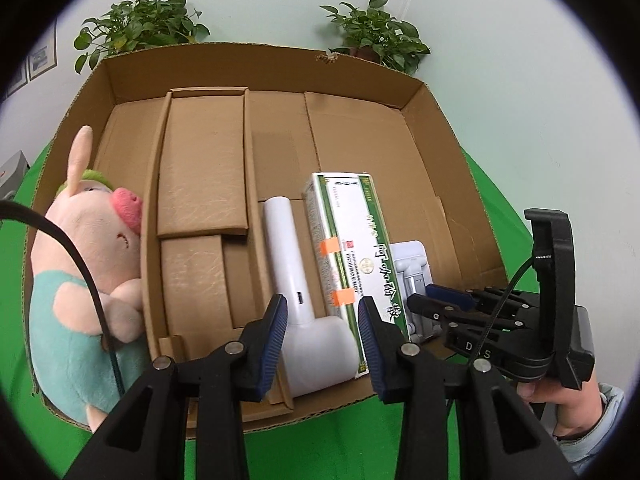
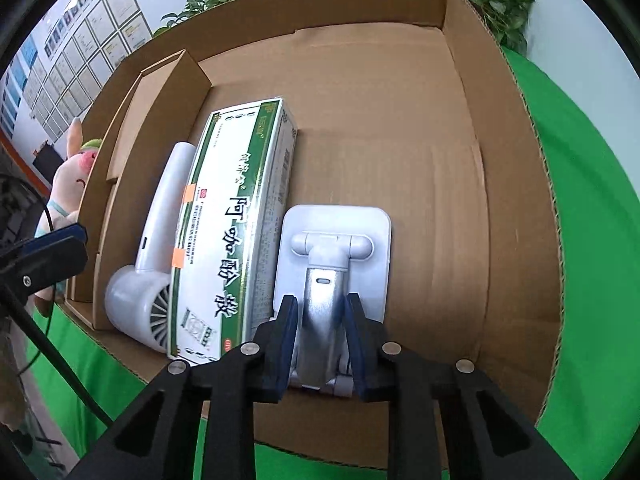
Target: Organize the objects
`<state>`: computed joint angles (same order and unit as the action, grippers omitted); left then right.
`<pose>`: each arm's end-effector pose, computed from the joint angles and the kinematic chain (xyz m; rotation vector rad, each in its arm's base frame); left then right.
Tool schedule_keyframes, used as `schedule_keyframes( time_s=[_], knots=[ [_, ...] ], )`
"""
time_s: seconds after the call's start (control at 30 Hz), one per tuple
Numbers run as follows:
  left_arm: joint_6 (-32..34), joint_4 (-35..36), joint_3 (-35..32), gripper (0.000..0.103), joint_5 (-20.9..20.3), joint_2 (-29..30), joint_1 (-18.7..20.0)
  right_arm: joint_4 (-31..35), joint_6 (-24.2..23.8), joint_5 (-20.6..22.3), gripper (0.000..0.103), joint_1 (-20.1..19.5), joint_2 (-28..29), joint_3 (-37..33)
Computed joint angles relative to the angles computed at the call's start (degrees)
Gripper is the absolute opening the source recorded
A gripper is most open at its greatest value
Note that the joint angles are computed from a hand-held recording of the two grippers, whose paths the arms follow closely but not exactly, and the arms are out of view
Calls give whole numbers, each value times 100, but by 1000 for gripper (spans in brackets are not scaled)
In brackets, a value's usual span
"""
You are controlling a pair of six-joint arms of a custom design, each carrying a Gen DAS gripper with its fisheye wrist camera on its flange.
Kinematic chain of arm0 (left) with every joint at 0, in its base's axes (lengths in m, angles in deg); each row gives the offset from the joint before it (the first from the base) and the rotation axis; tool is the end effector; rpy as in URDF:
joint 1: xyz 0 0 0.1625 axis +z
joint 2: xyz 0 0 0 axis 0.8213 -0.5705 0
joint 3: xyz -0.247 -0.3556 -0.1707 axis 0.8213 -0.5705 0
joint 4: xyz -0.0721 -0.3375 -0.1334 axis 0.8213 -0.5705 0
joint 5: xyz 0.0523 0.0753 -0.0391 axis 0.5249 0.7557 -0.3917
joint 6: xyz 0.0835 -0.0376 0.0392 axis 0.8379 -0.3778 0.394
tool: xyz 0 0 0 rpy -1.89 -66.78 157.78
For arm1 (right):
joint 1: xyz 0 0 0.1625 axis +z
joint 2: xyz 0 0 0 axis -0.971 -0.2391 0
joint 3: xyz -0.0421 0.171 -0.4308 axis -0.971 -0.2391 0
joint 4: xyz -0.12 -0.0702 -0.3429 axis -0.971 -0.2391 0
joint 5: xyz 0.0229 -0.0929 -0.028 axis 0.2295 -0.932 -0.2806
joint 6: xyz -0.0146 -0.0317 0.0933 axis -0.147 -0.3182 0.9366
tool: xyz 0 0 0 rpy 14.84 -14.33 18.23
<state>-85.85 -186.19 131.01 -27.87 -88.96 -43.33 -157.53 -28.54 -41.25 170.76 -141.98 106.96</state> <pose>-0.3567 -0.2723 0.1802 0.5131 2.5715 -0.7074 0.1189 -0.4124 0.2784 0.3863 -2.5045 0.5550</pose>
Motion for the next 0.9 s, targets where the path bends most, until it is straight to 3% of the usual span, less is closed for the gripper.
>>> schedule_keyframes(
  time_s=[0.17, 0.23, 0.27, 0.3, 0.37, 0.4, 0.53, 0.67, 0.73, 0.9],
  knots=[
    [-98, 25, 120, 36, 308, 50, -86, 151, 352, 237, 25, -105, -157, 12],
    [-389, 407, 152, 38, 543, 9, -213, -9, 422, 297, 35, -130, -216, 124],
    [-568, 611, 185, 47, 706, -5, -298, -287, 387, 271, 57, -103, -215, 247],
    [-768, 831, 219, 53, 868, -26, -397, -800, 293, 256, 86, -71, -161, 436],
    [-1341, 1393, 304, 78, 1260, -30, -644, -2000, 42, 243, 103, 65, -54, 860],
    [-1701, 1720, 354, 80, 1478, 4, -777, -2600, -121, 203, 103, 205, 39, 1051],
    [-2508, 2592, 431, 81, 1709, 131, -1025, -4955, -617, -6, 103, 583, 979, 1634],
    [-3111, 2995, 510, 81, 1844, 333, -1065, -6535, -880, -361, 103, 854, 1927, 1931],
    [-3333, 3040, 598, 82, 1990, 364, -1153, -7044, -958, -569, 103, 974, 2288, 1981],
    [-3737, 2982, 770, 86, 2228, 474, -1249, -7190, -1002, -734, 103, 987, 2815, 1602]
  ],
)
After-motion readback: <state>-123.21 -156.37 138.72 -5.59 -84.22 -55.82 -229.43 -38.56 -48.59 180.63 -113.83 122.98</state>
